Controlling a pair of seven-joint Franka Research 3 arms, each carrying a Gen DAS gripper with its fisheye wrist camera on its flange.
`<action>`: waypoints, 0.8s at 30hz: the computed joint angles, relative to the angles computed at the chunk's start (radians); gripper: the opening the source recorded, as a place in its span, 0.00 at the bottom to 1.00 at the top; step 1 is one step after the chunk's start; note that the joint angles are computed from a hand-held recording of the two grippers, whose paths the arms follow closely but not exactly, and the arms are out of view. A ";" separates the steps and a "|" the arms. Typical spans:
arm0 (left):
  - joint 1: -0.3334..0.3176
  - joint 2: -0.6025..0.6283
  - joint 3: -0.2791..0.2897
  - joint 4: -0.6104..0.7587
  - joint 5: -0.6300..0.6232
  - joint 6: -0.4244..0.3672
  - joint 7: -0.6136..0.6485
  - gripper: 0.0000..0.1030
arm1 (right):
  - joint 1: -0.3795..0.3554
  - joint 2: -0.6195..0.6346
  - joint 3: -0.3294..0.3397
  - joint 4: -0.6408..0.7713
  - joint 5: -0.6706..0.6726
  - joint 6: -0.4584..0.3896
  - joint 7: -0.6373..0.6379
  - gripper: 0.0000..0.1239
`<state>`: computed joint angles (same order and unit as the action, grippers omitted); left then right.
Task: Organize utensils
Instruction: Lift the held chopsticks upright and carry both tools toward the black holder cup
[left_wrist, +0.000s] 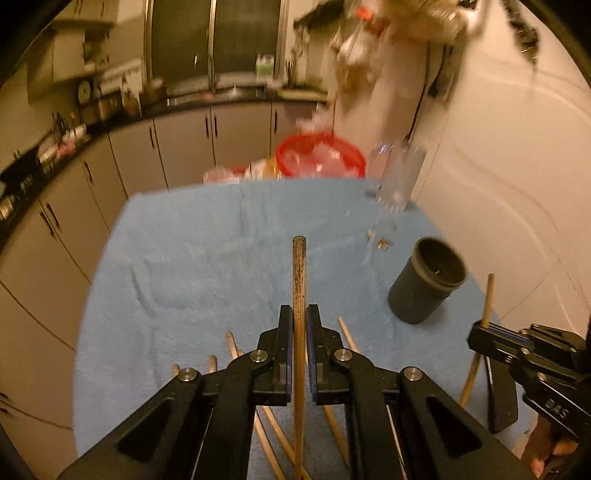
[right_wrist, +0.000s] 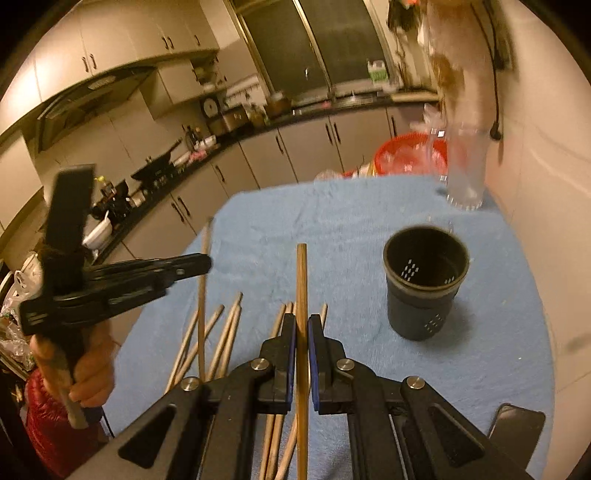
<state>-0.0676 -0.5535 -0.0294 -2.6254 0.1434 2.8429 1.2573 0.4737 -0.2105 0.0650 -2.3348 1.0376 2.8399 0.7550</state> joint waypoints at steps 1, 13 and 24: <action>0.007 -0.019 -0.007 -0.008 0.006 0.003 -0.006 0.07 | 0.012 -0.017 -0.003 -0.013 0.036 0.017 -0.031 0.05; 0.005 -0.094 -0.028 -0.055 0.030 0.048 -0.062 0.07 | 0.073 -0.111 -0.019 -0.082 0.094 0.103 -0.063 0.05; 0.004 -0.134 -0.022 -0.097 0.050 0.063 -0.088 0.07 | 0.116 -0.138 -0.040 -0.112 0.091 0.142 -0.069 0.05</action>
<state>-0.0635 -0.6877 -0.0515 -2.7222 0.1937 2.9064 1.1696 0.5900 -0.3484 0.0248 -2.4467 1.1286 2.9817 0.6858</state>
